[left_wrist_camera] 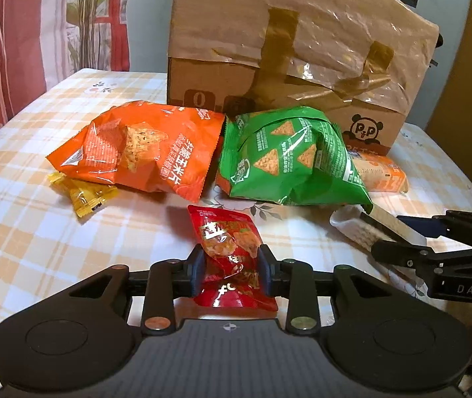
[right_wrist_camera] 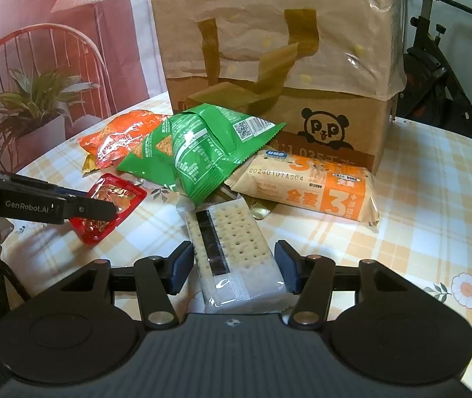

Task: Organize snacks
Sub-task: 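Close the left tool on the red pack while right grasps the white cracker pack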

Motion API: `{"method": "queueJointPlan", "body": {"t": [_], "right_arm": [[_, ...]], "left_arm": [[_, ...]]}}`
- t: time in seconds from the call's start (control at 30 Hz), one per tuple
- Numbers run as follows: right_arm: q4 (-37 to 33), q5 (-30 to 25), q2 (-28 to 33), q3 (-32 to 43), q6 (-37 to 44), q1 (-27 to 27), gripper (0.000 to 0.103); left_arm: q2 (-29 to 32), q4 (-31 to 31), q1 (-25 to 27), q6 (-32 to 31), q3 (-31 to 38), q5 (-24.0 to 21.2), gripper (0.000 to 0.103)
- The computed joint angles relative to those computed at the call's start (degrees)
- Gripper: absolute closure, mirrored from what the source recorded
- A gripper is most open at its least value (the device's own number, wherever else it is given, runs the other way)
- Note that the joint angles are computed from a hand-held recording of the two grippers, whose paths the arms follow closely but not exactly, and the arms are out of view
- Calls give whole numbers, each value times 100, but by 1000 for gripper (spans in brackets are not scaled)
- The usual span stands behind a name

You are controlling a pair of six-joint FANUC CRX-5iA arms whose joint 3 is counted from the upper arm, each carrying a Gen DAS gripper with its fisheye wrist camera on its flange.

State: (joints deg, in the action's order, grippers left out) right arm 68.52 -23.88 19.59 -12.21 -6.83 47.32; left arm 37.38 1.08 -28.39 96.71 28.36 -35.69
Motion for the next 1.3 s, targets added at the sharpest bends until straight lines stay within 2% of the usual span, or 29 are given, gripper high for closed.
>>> {"method": "queueJointPlan", "body": {"t": [0.23,0.27,0.3,0.33,0.37,0.43,0.57,0.8,0.93,1.03,1.17,1.3], "right_arm": [[132,83,-17,-51,-169,-42,45],[133,77,-14,-49,-169,-39,45],[133,77,-14,-49,-169,-39,45],[136,82,-17,-52,-173,-41,45],[136,82,-17,-52,-173,-41,45],[180,107,-20,-65,-236,-53,45],[248,131,-26,-83,-335,-70,45],[224,100,-27,-78,-292,-56,45],[231,108,-27,-85,-275,-64,45],[84,17,2,-19,-93,-15,45],[-154,-147,37,79,213,65,46],[-828,-840,77,361,900,332,46]], "left_arm": [[47,-579,-183,5,175,-94,56],[47,-634,-194,16,188,-106,56],[33,-628,-190,13,166,-90,61],[6,-539,-167,-31,100,-30,67],[-42,-192,-98,-265,-67,113,69],[-115,122,-54,-517,-272,314,74],[-151,276,-60,-706,-369,452,75],[-186,358,-30,-665,-435,507,76],[-198,413,-2,-624,-417,389,76],[-189,382,34,-445,-336,196,76],[-323,287,52,-233,-471,300,76],[-515,540,114,-394,-794,544,75]]}}
